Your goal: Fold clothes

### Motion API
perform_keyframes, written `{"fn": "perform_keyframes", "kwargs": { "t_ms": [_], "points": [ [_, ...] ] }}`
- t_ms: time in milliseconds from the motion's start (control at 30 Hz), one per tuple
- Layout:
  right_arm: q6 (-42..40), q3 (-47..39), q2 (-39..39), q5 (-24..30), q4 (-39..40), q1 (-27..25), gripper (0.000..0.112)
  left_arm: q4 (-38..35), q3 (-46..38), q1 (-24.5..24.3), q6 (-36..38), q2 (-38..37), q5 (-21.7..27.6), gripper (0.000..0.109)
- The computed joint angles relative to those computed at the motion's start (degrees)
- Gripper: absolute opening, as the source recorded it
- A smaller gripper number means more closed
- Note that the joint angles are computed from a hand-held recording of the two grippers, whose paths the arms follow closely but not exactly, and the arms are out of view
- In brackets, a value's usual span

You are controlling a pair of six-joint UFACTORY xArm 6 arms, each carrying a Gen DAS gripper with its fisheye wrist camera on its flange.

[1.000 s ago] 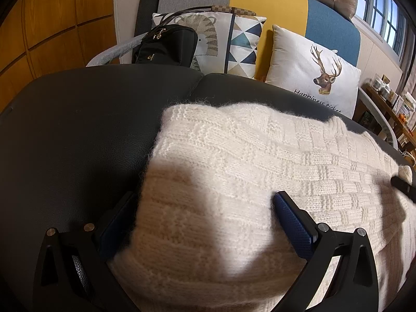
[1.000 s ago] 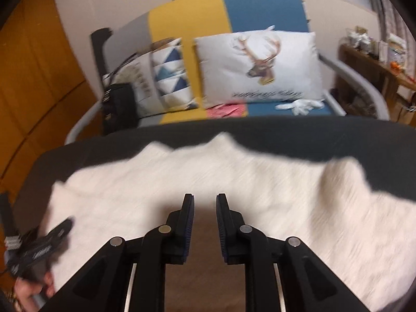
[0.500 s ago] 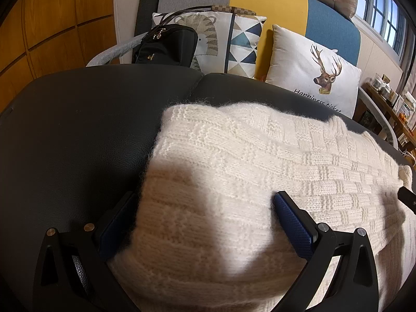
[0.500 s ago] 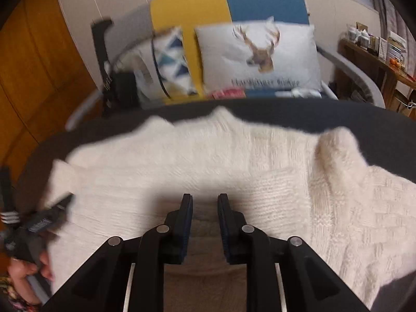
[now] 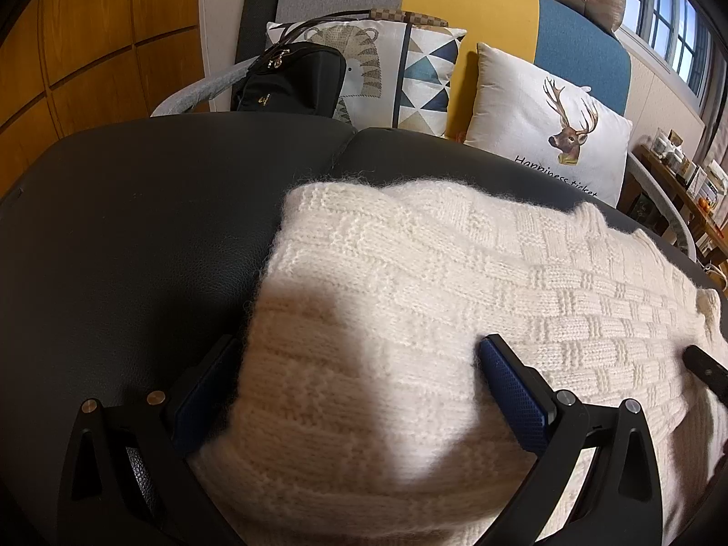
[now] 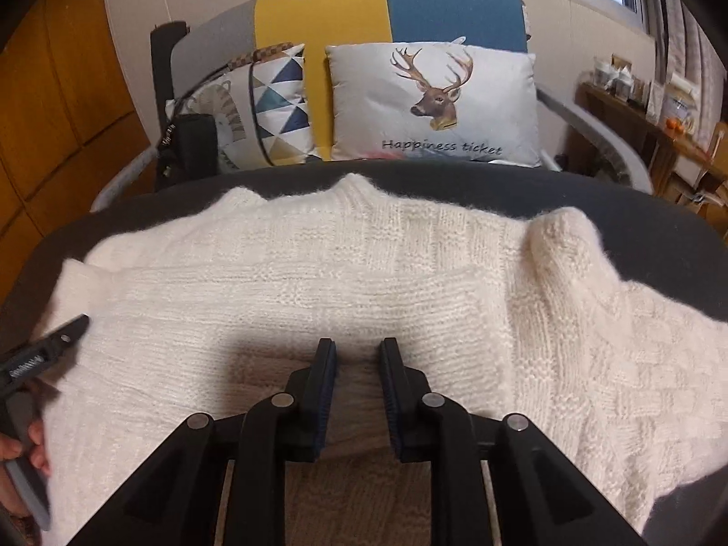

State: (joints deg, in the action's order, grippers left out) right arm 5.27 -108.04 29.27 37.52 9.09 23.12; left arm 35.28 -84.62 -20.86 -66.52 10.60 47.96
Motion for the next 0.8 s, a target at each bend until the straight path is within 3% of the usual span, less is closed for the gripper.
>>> {"fn": "perform_keyframes", "kwargs": {
  "t_ms": [133,233,333,500,633,800],
  "points": [
    [-4.05,9.76,-8.12,-3.59,13.67,-2.55,0.024,-0.09,-0.1,-0.01,0.07,0.03,0.07,0.103],
    [-5.94,16.94,-14.27,-3.31,21.17,-6.27,0.026,-0.19,-0.11,0.03,0.19,0.02,0.08,0.103],
    [-3.72,24.11,-19.53,-2.41,22.91,-11.19,0.028,-0.42,-0.15,0.14,0.43,0.02,0.04,0.103],
    [1.52,36.51,-28.47,-6.07,22.06,-21.12,0.034,-0.79,-0.53,0.09,0.79,0.15,0.44,0.103],
    [3.65,40.23,-30.94,-6.24,25.32,-29.5,0.045,-0.37,-1.98,-0.4,1.42,0.84,2.37,0.103],
    [8.69,40.14,-29.87,-7.41,23.59,-36.55,0.047,0.58,-4.02,-1.75,4.63,1.17,4.56,0.103]
  ]
}}
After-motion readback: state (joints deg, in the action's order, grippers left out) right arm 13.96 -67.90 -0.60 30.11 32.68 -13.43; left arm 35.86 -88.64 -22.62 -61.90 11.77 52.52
